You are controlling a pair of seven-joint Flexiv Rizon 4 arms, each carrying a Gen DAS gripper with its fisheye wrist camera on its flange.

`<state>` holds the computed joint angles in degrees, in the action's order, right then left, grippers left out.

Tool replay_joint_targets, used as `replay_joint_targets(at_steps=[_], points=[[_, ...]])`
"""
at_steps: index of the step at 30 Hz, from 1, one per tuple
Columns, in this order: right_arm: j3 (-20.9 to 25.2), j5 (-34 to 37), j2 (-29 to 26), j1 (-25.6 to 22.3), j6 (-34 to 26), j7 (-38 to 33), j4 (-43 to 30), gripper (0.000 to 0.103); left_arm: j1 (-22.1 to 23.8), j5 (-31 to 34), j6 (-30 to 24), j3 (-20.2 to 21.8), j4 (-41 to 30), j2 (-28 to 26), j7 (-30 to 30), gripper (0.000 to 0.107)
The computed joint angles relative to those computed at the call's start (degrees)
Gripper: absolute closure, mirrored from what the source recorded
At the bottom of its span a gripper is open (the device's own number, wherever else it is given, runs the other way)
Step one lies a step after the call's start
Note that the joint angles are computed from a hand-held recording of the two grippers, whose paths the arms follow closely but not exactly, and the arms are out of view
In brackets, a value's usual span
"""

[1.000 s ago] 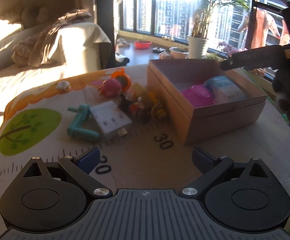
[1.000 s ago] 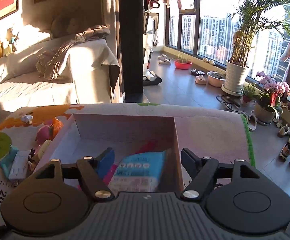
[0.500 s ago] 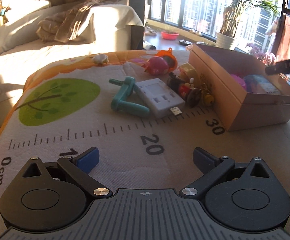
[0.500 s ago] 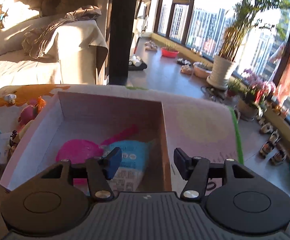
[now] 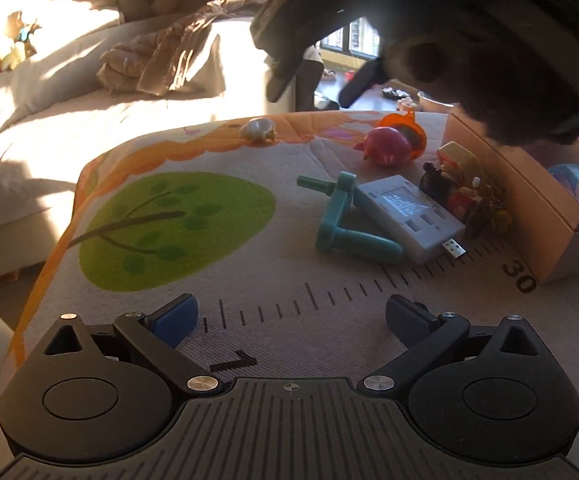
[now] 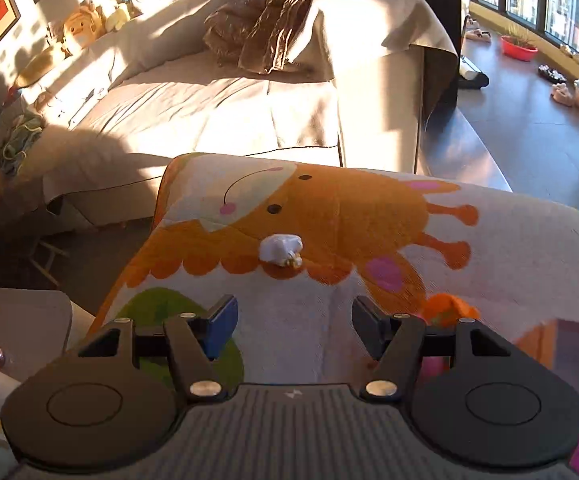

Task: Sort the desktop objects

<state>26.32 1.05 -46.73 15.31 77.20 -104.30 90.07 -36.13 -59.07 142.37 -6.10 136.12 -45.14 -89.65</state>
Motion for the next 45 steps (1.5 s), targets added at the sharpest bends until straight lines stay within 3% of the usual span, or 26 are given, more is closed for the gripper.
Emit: replay_joint_targets(at_steps=[2,7,9,12,14,17,20,26,34,38,45], points=[[-3.2,-1.7,-2.8,4.5,-0.1,2.8,-3.7,0.039,1.2,2.9,0.8,0.1,0.9,0.0,-2.8,0.004],[-10.7,-6.2,-8.1,12.2,0.8,10.2,-10.1,0.043,0.7,3.7,1.3,0.5,0.6,-0.5,-2.5,0.004],[-11.3,-7.9,-8.9,12.5,-0.8,11.6,-11.0,0.063,0.9,4.0,1.3,0.4,0.7,-0.4,-2.8,0.004],[-8.2,-7.8,-7.9,9.4,-1.8,10.7,-9.4,0.065,1.4,5.5,1.8,0.5,1.1,-0.5,-4.1,0.004],[-3.6,-5.9,-6.0,5.1,-4.1,8.2,-7.6,0.065,1.8,6.6,2.0,0.6,1.4,-0.5,-5.1,0.004],[2.2,-1.3,-1.4,-1.7,-7.0,2.3,-2.2,0.065,1.7,7.1,2.1,0.8,1.5,-0.5,-5.2,0.004],[5.1,3.3,3.5,-6.7,-9.2,-2.6,3.7,0.065,0.9,7.2,1.2,0.7,1.4,-0.3,-3.7,0.004],[3.8,9.6,12.2,-11.1,-12.7,-8.6,14.8,0.064,-2.8,5.9,-0.3,-0.1,0.4,-0.2,1.1,0.004],[9.5,28.3,18.3,-23.4,-10.6,-26.6,20.7,0.054,-7.2,-0.5,-2.3,-1.3,-2.5,-0.1,6.9,0.004],[8.4,35.2,20.0,-26.1,-9.6,-32.8,21.4,0.052,-6.5,-1.9,-1.9,-1.6,-3.1,-0.1,6.6,0.004],[7.3,45.5,19.9,-26.7,-2.9,-47.8,23.6,0.047,-0.4,1.8,-0.6,-0.6,-4.7,0.7,1.0,0.004]])
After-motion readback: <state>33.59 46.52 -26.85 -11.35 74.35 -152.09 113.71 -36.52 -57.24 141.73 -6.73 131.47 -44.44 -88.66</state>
